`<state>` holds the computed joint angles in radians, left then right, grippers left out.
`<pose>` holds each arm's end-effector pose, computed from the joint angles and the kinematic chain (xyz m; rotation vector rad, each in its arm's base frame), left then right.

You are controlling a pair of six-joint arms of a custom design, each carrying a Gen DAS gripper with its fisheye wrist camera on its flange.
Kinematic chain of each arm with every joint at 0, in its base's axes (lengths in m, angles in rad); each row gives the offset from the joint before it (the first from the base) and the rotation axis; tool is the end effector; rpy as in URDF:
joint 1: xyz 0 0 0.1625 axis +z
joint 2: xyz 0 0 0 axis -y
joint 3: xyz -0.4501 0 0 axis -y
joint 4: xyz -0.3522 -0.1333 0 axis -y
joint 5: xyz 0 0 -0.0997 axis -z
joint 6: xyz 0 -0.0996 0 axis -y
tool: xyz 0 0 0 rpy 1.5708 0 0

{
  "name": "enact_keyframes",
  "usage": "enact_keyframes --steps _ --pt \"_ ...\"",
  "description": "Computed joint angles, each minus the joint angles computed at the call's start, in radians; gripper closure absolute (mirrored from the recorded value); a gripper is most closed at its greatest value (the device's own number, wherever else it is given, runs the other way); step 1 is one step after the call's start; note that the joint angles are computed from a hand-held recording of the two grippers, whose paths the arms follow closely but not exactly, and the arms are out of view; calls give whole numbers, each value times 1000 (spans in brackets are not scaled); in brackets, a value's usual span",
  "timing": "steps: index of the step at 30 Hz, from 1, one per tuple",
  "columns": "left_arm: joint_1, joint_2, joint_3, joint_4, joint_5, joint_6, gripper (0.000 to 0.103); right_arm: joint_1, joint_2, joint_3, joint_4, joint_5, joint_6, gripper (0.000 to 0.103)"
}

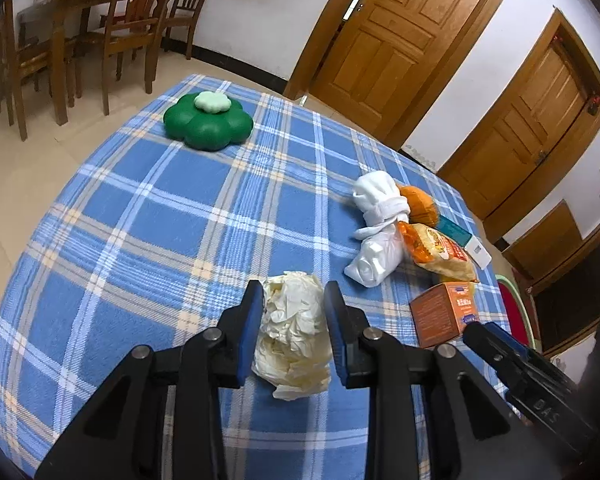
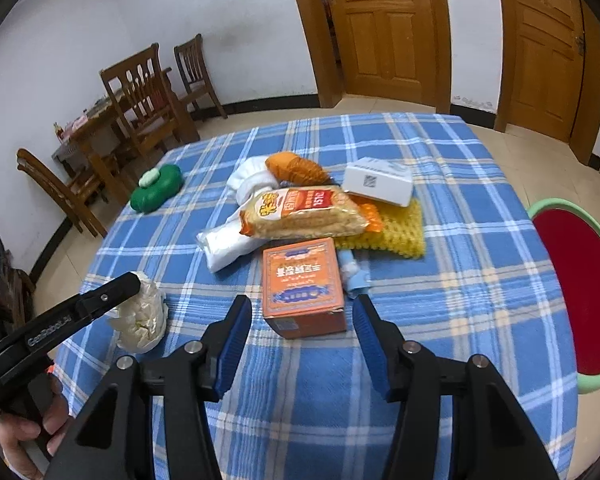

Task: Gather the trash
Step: 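Grasp another crumpled tissue with the left tool while the right tool grasps the orange carton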

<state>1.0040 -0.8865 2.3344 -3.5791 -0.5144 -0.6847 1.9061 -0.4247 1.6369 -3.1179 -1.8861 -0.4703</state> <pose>-0.0497 -0.4878 0.1732 -0.5113 2.2306 -1.2977 0.3136 -0.5886 -0.0385 1.0187 -2.5808 0.4380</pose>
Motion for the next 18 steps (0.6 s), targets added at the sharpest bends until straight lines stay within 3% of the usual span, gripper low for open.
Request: enact_keyframes --steps 9,11,18 --pt "-2 12 0 13 12 15 59 5 40 -41 22 -36 -3 47" --pt "-2 13 -3 16 13 17 58 4 40 -38 17 -38 -4 53" --pt "0 8 -3 43 12 -10 47 -5 11 0 -22 -3 -3 53"
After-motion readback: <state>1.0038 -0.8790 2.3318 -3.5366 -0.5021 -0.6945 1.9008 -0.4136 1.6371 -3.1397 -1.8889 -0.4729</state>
